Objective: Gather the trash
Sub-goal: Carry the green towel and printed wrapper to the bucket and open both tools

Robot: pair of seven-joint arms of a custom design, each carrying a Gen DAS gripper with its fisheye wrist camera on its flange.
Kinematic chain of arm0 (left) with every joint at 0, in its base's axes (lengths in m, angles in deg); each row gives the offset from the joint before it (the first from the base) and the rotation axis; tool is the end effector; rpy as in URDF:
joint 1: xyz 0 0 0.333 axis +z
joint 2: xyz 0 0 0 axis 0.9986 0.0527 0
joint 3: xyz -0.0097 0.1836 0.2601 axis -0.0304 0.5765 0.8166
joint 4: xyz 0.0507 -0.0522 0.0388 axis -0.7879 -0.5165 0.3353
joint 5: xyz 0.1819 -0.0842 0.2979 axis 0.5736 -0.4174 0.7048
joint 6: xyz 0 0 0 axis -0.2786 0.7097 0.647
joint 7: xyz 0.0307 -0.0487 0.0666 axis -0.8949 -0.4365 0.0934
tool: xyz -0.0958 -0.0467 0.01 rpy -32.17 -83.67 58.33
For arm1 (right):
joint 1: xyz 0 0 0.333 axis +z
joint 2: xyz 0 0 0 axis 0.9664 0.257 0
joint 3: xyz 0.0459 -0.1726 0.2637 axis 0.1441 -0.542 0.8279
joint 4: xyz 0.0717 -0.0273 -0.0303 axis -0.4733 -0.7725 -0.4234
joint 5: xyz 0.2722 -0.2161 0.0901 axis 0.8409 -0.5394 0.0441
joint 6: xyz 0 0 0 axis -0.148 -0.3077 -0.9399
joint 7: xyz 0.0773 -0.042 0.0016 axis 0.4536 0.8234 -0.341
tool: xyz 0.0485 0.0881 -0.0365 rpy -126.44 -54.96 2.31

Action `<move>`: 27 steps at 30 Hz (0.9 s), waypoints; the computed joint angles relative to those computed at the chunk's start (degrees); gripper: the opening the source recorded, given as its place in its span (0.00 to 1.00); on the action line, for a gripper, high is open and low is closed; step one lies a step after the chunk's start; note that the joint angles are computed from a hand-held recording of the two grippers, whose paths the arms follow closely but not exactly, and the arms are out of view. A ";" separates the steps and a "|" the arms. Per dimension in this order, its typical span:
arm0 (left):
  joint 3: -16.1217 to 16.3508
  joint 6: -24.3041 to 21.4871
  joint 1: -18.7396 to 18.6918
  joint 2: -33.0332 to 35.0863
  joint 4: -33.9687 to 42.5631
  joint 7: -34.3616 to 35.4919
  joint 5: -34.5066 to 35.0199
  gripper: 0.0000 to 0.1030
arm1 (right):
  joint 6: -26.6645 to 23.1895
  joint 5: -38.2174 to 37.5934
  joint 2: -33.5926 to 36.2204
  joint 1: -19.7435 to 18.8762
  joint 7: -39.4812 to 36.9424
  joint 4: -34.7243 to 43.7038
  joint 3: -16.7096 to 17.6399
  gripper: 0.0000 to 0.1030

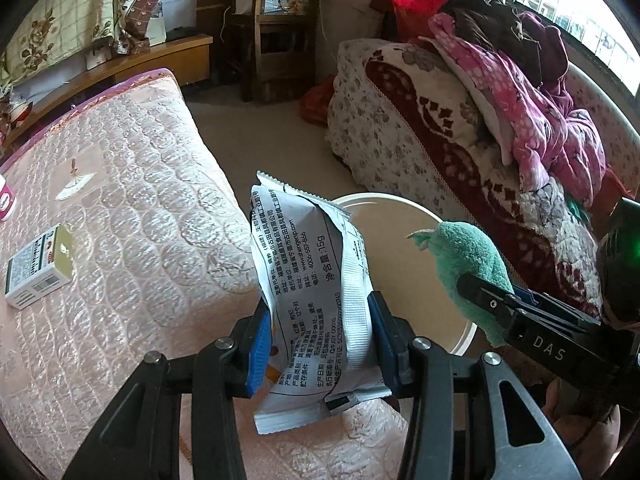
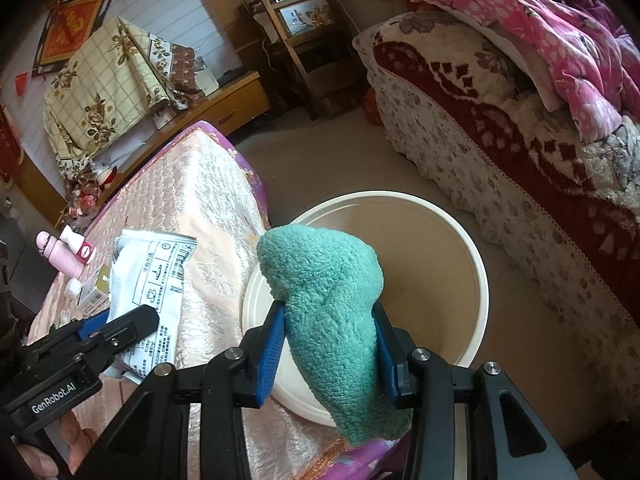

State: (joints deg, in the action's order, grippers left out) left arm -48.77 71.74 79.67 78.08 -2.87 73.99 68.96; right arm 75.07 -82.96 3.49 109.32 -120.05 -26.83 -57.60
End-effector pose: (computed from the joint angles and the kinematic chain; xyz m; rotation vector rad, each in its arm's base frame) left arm 0.7238 -0.2105 0.3822 -1.4114 2.4852 -0.9027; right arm 0.6189 0.3542 0.3381 -1.2586 2.1386 -0.4308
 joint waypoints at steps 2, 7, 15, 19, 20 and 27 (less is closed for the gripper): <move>-0.05 -0.65 -0.23 0.66 0.93 -0.12 0.16 0.46 | -0.03 0.27 0.24 -0.25 -0.18 0.10 0.10 0.43; -0.10 -1.67 -0.84 1.97 2.48 -0.39 0.53 0.46 | 0.14 1.43 0.71 -0.80 -0.67 0.10 0.51 0.43; -0.43 -2.53 -1.56 3.61 4.21 -0.60 0.66 0.46 | 0.62 2.53 1.00 -0.95 -0.71 -0.11 0.20 0.43; -0.44 -1.96 -1.71 3.71 4.02 -0.18 0.78 0.52 | -0.56 2.76 1.07 -0.55 -0.20 0.20 -0.21 0.45; -0.40 -1.71 -1.77 3.74 3.98 -0.20 0.80 0.52 | -0.86 2.73 1.05 -0.52 -0.08 0.23 -0.23 0.46; -1.17 -4.48 -0.94 4.71 6.26 -0.77 -0.55 0.63 | -0.31 -0.13 0.57 1.00 4.79 -0.43 -2.44 0.63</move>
